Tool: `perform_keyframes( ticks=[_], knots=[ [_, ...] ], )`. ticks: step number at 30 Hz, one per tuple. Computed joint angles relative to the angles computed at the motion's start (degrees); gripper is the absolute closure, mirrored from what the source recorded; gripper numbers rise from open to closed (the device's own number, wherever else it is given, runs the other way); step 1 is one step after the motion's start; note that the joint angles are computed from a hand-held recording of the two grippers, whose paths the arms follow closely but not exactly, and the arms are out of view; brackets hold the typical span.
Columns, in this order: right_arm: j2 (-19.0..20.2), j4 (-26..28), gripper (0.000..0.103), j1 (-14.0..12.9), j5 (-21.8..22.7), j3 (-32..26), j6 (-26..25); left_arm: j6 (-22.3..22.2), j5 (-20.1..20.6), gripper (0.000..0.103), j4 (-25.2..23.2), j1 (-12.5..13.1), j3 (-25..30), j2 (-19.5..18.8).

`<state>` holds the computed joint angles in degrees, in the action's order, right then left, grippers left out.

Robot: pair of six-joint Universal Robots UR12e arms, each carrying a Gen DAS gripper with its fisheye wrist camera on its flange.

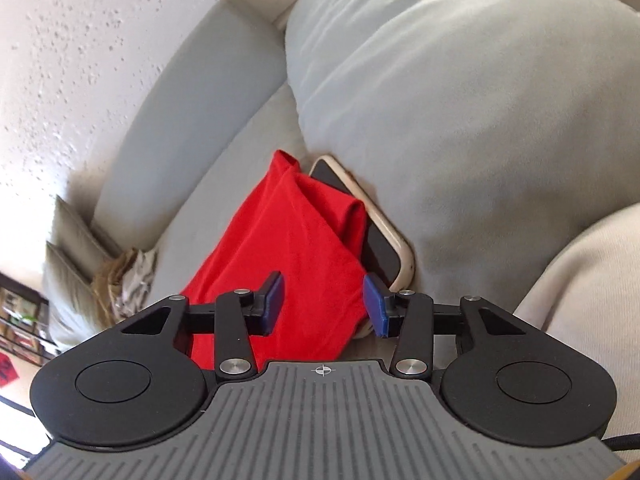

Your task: Fold clothes

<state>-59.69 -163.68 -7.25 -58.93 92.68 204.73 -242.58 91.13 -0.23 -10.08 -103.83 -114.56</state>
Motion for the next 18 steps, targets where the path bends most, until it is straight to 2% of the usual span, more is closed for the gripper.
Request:
perform_keyframes(
  ticks=[4,8,10,15,16,18],
  knots=[
    [0.5,3.9,0.058,0.7,-2.4,-1.5,-7.2,-0.1,-0.3,0.100,-0.4,0.0,0.0,-0.1],
    [0.7,6.4,0.066,2.0,-5.6,-2.7,-14.6,0.4,-0.2,0.100,-0.4,0.0,0.3,-0.3],
    [0.6,8.1,0.073,2.9,-8.0,-3.2,-20.5,0.7,-0.2,0.100,-0.6,0.0,0.3,-0.3],
    [0.2,4.2,0.083,6.4,-20.5,-2.1,-35.9,1.0,-0.4,0.100,-1.1,0.0,0.4,-0.5],
    [0.2,3.3,0.090,6.8,-21.9,-1.8,-37.4,1.2,-0.5,0.100,-1.3,0.1,0.5,-0.4],
    [0.1,2.8,0.094,6.9,-22.1,-1.6,-37.8,1.8,-1.0,0.100,-1.7,0.2,0.5,-0.2]
  ],
)
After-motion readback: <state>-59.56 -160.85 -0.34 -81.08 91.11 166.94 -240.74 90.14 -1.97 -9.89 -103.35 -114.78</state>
